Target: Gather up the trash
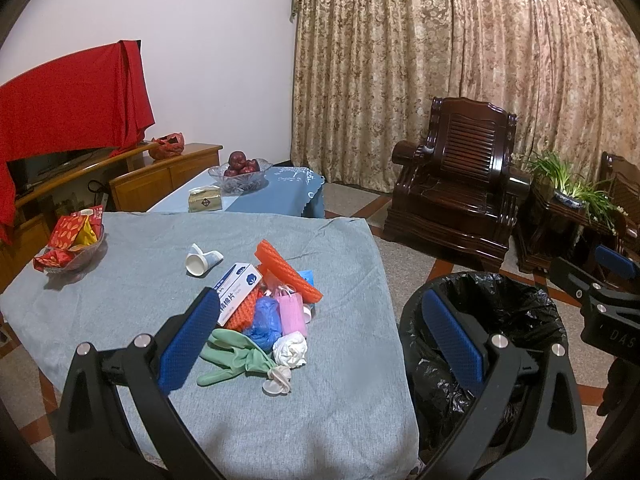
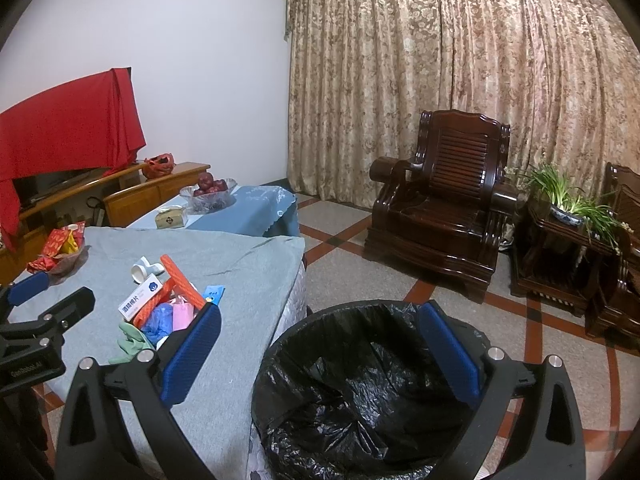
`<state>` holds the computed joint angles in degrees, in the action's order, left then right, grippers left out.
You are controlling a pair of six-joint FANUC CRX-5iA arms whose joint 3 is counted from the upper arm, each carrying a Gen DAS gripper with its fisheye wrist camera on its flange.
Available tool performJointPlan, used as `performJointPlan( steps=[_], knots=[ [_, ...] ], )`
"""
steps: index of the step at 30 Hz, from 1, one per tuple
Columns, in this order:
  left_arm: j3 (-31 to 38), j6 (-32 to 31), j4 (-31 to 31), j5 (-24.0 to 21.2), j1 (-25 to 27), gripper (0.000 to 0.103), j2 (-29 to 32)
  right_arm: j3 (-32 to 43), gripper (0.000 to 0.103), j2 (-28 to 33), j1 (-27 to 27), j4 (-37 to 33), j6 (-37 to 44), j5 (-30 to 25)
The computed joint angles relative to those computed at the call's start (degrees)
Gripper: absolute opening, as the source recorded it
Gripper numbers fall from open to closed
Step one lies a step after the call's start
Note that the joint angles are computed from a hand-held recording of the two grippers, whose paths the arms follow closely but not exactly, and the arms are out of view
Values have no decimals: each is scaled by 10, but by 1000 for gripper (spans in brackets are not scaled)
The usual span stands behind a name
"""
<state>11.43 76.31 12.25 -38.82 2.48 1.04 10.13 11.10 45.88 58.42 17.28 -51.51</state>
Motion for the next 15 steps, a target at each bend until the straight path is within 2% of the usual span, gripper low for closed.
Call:
performJointPlan(
  steps=[15],
  knots=[
    [0,-1,1,-1,1,98,0,8,97,4,1,-5,7,-3]
  ],
)
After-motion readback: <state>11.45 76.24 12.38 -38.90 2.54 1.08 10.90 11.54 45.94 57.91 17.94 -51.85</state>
